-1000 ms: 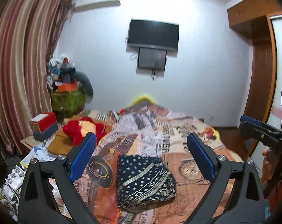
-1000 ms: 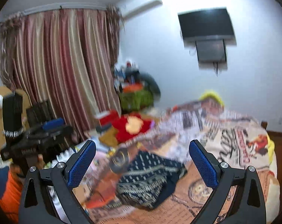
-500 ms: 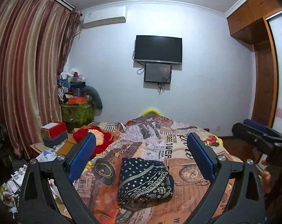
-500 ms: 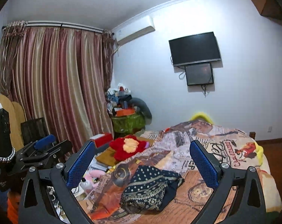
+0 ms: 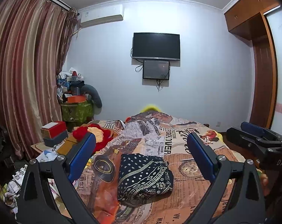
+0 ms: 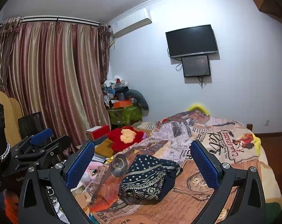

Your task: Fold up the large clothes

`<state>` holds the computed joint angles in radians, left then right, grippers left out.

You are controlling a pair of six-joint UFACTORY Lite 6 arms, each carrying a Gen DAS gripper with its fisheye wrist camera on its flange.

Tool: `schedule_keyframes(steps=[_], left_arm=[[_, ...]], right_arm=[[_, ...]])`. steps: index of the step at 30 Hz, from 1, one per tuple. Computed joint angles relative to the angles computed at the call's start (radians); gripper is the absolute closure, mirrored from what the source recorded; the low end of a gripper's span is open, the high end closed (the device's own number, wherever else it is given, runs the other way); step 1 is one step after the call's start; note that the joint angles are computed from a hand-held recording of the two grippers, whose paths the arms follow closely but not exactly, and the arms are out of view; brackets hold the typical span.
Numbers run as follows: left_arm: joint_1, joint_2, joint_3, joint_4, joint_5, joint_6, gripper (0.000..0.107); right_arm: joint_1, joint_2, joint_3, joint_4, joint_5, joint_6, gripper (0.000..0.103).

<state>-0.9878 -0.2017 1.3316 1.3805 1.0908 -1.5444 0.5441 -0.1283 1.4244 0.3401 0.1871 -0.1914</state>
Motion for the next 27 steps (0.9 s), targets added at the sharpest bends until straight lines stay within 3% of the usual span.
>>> schedule_keyframes(steps=[10,17,27], left_arm=[[0.017,-0.009,-0.025,-0.004,-0.021,-0.009,0.008],[0.028,-0.011,-0.037,-0.006,-0.035,-0.013,0.008],[0.075,-0.037,-0.057,-0.036,-0.115,-0.012,0.008]], right_arm=[[0.006,-0.001,-0.002,-0.106,0.005,0.111,0.0],[0.004,-0.008,-0.011,-0.086,0.005,0.098,0.0],[0.032,-0.011,-0.024,-0.318,-0.008,0.329,0.0]])
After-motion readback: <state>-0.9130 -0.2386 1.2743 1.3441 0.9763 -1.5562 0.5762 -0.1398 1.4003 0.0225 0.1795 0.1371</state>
